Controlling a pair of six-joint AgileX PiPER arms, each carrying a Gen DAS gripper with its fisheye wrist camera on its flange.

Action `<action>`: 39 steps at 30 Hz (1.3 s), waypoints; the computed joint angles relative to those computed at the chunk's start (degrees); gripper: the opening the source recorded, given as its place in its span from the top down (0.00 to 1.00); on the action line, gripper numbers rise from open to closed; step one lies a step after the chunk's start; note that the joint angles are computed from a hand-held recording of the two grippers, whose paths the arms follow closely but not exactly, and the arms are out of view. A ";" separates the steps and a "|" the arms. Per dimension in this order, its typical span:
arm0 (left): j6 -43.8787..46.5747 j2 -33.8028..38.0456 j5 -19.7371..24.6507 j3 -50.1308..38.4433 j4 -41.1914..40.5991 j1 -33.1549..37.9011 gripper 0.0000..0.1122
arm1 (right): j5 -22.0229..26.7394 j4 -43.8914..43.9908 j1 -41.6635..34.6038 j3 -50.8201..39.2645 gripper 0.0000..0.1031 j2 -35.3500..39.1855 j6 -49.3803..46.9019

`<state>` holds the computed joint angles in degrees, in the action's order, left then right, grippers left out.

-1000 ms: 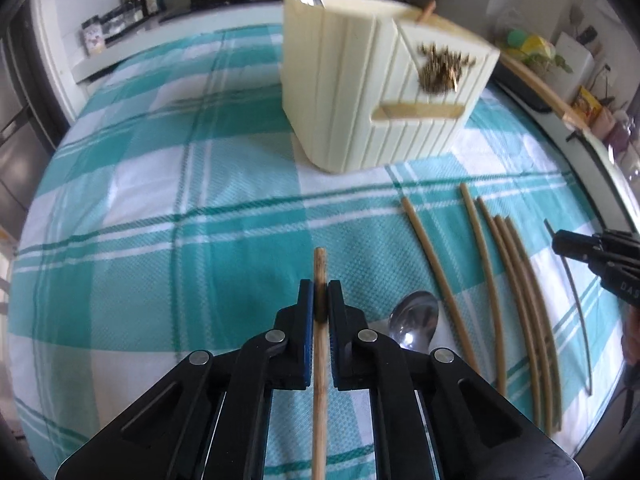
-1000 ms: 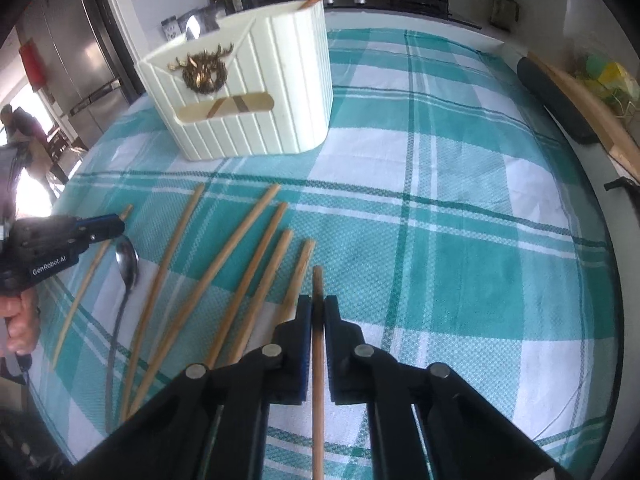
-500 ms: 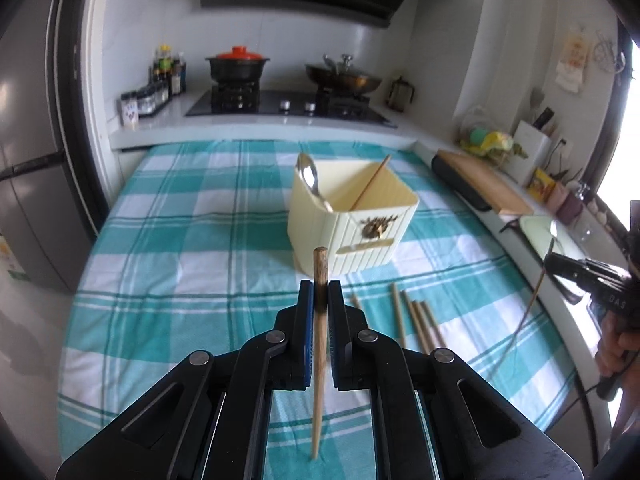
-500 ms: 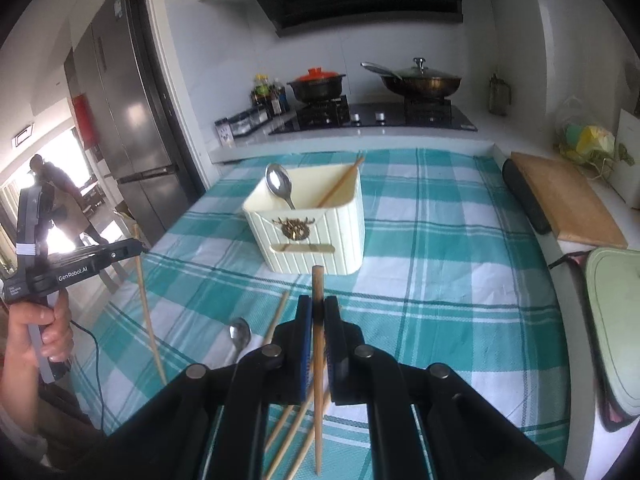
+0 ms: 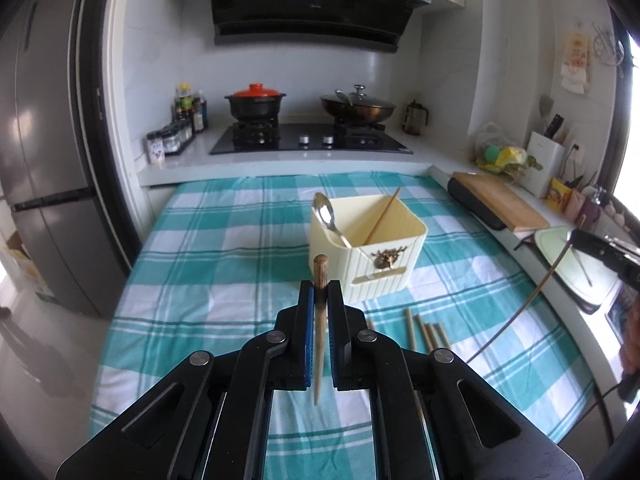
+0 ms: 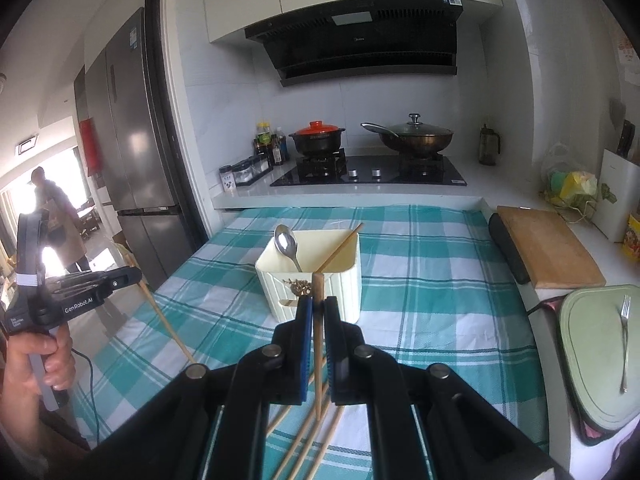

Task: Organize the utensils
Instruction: 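Carry the chopstick with the left tool to the cream box while the right tool carries its chopstick there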

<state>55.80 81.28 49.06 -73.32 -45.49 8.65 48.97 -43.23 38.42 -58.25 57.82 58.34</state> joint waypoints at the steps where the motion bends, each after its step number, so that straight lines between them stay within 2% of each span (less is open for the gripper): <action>1: -0.09 -0.22 -0.46 0.18 0.32 -0.09 0.96 | 0.19 -0.08 0.07 -0.18 0.94 0.00 -0.13; 12: -0.48 -2.45 -7.97 3.01 3.64 -2.80 0.96 | 0.88 -0.06 -0.34 -1.40 0.94 0.41 -0.89; 15: -0.21 -2.41 -8.41 3.02 3.87 -3.15 0.96 | 1.09 -0.11 -0.19 -1.54 0.94 0.50 -0.81; 18: -0.03 -1.43 -6.17 1.59 2.84 -2.56 0.96 | 0.75 1.00 -1.15 -1.97 0.94 0.75 -1.76; 22: -0.35 2.30 2.03 -4.05 -0.61 0.10 0.96 | -0.99 4.52 -4.37 -3.89 0.94 1.90 -5.27; 26: -3.77 7.04 8.87 -12.54 -2.38 1.36 0.96 | -2.19 7.18 -7.40 -7.74 0.94 4.78 -10.06; 29: -7.11 10.17 11.61 -19.32 -3.05 0.86 0.96 | -3.09 9.15 -9.99 -12.47 0.94 7.74 -14.21; 33: -11.78 14.19 12.65 -29.25 -3.83 -0.89 0.96 | -4.16 11.86 -13.59 -20.83 0.94 12.53 -20.11; 39: -20.91 23.85 11.37 -47.68 -1.34 -5.90 0.96 | -5.12 17.37 -19.02 -35.74 0.94 22.52 -28.86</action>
